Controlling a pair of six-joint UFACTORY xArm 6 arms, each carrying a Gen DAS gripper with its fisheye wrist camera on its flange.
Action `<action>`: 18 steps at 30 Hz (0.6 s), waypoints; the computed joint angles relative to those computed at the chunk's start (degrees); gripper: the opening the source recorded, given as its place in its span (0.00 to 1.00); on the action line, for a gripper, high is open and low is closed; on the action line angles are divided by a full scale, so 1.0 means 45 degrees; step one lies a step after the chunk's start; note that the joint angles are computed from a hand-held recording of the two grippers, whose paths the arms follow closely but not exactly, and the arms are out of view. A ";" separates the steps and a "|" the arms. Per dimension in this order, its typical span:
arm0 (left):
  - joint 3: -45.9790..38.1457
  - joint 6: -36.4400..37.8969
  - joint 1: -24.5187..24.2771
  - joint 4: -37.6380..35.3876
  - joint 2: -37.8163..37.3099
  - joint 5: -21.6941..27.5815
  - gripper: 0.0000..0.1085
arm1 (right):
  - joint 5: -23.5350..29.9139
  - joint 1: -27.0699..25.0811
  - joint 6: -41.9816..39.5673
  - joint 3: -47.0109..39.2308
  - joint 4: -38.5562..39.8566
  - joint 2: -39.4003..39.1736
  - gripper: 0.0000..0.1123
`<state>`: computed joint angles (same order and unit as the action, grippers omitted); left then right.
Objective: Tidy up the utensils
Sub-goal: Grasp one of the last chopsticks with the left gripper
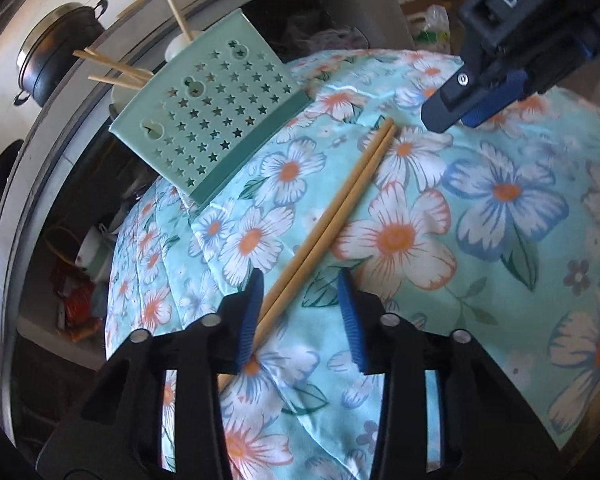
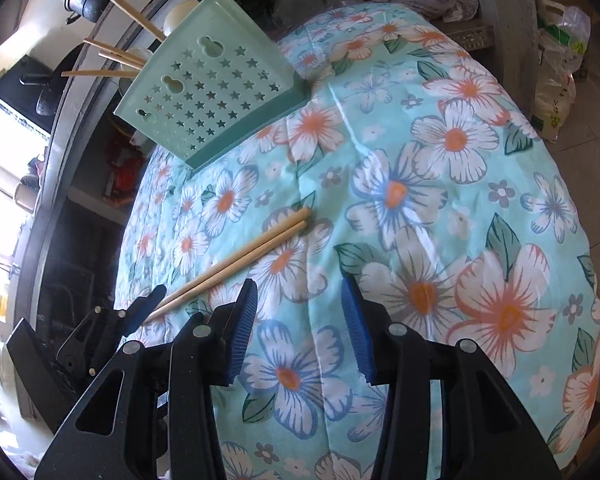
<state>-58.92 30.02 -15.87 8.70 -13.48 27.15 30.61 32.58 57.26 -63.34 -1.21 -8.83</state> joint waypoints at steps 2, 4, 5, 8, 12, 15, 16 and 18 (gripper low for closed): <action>-0.0213 -0.0056 -0.0012 0.0268 0.0234 0.0117 0.26 | -0.0301 -0.0049 -0.0180 0.0210 0.0413 -0.0063 0.38; -0.0392 -0.0249 -0.0023 0.0596 0.0427 0.0225 0.24 | -0.0542 -0.0050 -0.0236 0.0468 0.0724 -0.0223 0.39; -0.0434 -0.0310 -0.0021 0.0776 0.0499 0.0175 0.23 | -0.0608 -0.0064 -0.0290 0.0533 0.0822 -0.0250 0.39; -0.0482 -0.0664 -0.0031 0.1596 0.0677 -0.0041 0.17 | -0.0726 -0.0084 -0.0305 0.0714 0.0957 -0.0353 0.38; -0.0283 -0.0647 -0.0053 0.2210 0.0526 -0.0292 0.11 | -0.0901 -0.0100 -0.0317 0.0888 0.1130 -0.0457 0.38; -0.0211 -0.0206 -0.0133 0.1902 0.0241 0.0059 0.07 | -0.0980 -0.0118 -0.0307 0.1081 0.1169 -0.0612 0.38; -0.0323 0.0254 -0.0161 0.1244 0.0145 0.0532 0.06 | -0.1014 -0.0116 -0.0292 0.1162 0.1175 -0.0674 0.38; -0.0530 0.0865 -0.0161 0.0209 -0.0017 0.1342 0.05 | -0.1057 -0.0112 -0.0268 0.1218 0.1213 -0.0719 0.39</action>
<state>-61.30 33.91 -16.59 9.64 -13.55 33.18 25.86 32.08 56.06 -57.86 4.25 -12.06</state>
